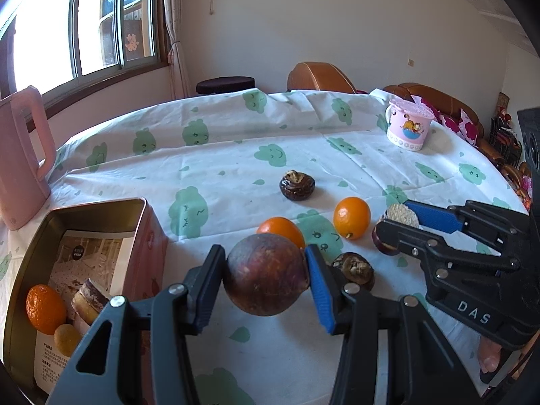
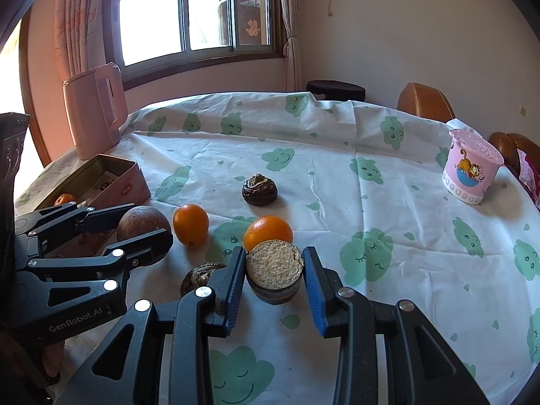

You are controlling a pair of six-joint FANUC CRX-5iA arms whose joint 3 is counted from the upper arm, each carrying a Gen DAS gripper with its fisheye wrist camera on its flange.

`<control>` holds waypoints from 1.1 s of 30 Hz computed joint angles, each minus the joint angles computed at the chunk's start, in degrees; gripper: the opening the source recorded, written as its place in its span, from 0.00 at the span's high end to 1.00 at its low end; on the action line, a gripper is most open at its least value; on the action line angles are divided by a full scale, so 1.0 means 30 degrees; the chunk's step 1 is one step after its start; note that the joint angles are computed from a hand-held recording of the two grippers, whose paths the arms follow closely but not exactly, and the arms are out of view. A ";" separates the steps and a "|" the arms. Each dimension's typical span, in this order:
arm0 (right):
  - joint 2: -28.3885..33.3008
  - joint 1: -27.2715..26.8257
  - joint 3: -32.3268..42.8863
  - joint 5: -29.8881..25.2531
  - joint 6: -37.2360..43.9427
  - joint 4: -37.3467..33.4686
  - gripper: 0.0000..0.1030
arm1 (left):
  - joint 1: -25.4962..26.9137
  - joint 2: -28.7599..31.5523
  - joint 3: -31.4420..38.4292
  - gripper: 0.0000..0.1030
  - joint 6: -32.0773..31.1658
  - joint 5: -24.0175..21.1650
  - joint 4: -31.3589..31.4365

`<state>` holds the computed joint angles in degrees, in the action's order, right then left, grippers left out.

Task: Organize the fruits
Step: 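Lift the passion fruit with the left gripper while the right gripper lifts the cake toward the tin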

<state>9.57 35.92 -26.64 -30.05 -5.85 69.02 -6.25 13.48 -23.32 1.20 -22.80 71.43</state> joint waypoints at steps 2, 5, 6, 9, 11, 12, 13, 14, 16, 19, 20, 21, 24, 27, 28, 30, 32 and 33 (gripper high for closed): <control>-0.0139 -0.0112 -0.0222 0.0210 -0.0482 0.0558 0.65 | -0.0253 -0.0171 -0.0329 0.51 -0.1002 0.0357 0.1216; -0.0268 -0.0209 -0.0462 0.0333 -0.1138 0.1307 0.65 | -0.0601 -0.0373 -0.0706 0.51 -0.2332 0.0753 0.2898; -0.0314 -0.0273 -0.0550 0.0405 -0.1383 0.1629 0.65 | -0.0691 -0.0420 -0.0790 0.51 -0.2668 0.0862 0.3340; -0.0455 -0.0392 -0.0828 0.0446 -0.2191 0.2645 0.65 | -0.0949 -0.0540 -0.1018 0.51 -0.3613 0.1114 0.4645; -0.0547 -0.0470 -0.0997 0.0450 -0.2738 0.3355 0.65 | -0.1144 -0.0622 -0.1158 0.51 -0.4252 0.1304 0.5572; -0.0590 -0.0501 -0.1076 0.0425 -0.2986 0.3671 0.65 | -0.1258 -0.0668 -0.1232 0.51 -0.4624 0.1415 0.6088; -0.0620 -0.0529 -0.1132 0.0406 -0.3188 0.3950 0.65 | -0.1384 -0.0727 -0.1319 0.51 -0.5026 0.1518 0.6633; -0.0646 -0.0566 -0.1185 0.0406 -0.3381 0.4229 0.65 | -0.1522 -0.0773 -0.1395 0.51 -0.5460 0.1627 0.7204; -0.0711 -0.0632 -0.1309 0.0386 -0.3783 0.4772 0.65 | -0.1819 -0.0884 -0.1544 0.51 -0.6391 0.1876 0.8384; -0.0825 -0.0744 -0.1495 0.0386 -0.4341 0.5495 0.65 | -0.2273 -0.1068 -0.1743 0.51 -0.7831 0.2259 1.0164; -0.0856 -0.0781 -0.1549 0.0392 -0.4524 0.5724 0.65 | -0.2408 -0.1112 -0.1786 0.51 -0.8263 0.2356 1.0705; -0.0889 -0.0824 -0.1604 0.0406 -0.4715 0.5957 0.65 | -0.2531 -0.1153 -0.1820 0.51 -0.8651 0.2443 1.1204; -0.0980 -0.0951 -0.1761 0.0426 -0.5272 0.6613 0.65 | -0.2841 -0.1248 -0.1890 0.51 -0.9690 0.2629 1.2551; -0.1069 -0.1023 -0.1903 0.0381 -0.5753 0.7179 0.65 | -0.3232 -0.1340 -0.1918 0.51 -1.0948 0.2908 1.4132; -0.1109 -0.1046 -0.1964 0.0362 -0.5927 0.7386 0.65 | -0.3351 -0.1383 -0.1930 0.51 -1.1345 0.2980 1.4612; -0.1178 -0.1102 -0.2070 0.0328 -0.6267 0.7793 0.65 | -0.3646 -0.1455 -0.1926 0.51 -1.2305 0.3181 1.5766; -0.1228 -0.1159 -0.2150 0.0291 -0.6588 0.8184 0.65 | -0.3929 -0.1550 -0.1918 0.51 -1.3247 0.3372 1.6881; -0.1260 -0.1177 -0.2195 0.0252 -0.6752 0.8371 0.65 | -0.4076 -0.1586 -0.1897 0.51 -1.3748 0.3479 1.7473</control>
